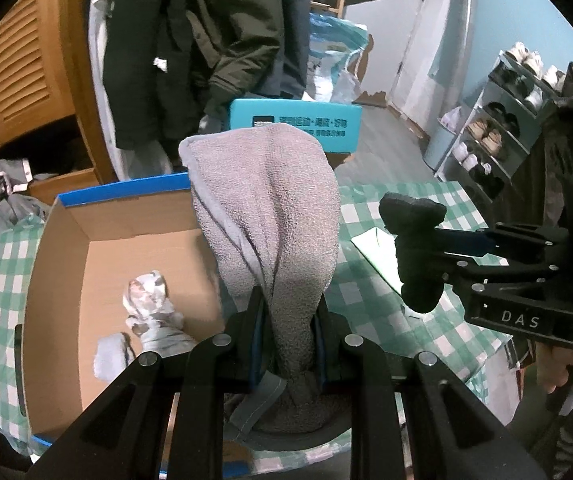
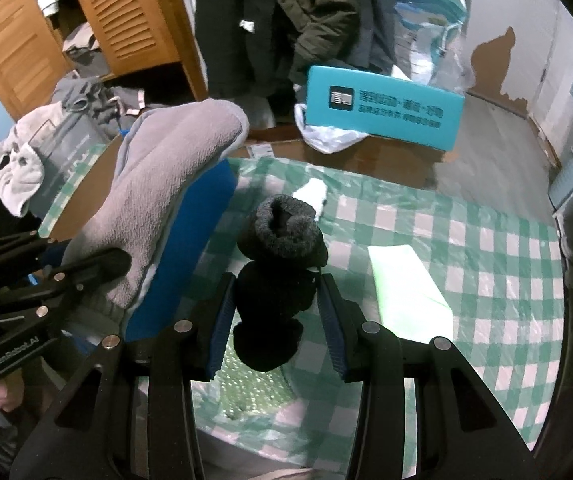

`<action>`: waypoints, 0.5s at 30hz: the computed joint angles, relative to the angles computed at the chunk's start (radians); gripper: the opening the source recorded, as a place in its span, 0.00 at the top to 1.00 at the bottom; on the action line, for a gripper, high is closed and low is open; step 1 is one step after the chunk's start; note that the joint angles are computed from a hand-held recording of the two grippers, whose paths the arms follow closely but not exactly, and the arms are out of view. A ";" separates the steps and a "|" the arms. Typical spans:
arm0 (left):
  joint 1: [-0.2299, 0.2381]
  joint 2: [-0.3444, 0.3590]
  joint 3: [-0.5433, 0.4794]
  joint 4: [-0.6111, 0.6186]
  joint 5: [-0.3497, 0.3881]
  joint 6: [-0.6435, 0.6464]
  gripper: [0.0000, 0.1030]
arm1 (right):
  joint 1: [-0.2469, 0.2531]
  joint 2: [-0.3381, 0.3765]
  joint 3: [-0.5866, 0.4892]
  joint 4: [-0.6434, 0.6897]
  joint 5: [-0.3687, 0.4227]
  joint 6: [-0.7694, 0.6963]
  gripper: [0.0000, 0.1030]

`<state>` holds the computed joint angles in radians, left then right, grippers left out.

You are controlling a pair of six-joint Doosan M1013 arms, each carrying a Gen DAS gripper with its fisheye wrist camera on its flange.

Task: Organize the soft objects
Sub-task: 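Carry the grey sweatpants with the left tool while the right tool carries the black item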

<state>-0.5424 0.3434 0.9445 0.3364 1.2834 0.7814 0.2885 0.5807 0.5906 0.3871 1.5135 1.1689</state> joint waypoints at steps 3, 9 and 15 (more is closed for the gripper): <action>0.006 -0.016 0.022 0.004 -0.008 -0.017 0.80 | 0.012 0.007 -0.014 0.001 0.009 -0.001 0.60; 0.021 -0.050 0.065 0.011 -0.025 -0.050 0.80 | 0.038 0.027 -0.052 0.009 0.037 0.001 0.60; 0.038 -0.077 0.104 0.015 -0.038 -0.081 0.80 | 0.066 0.057 -0.110 0.017 0.068 0.006 0.60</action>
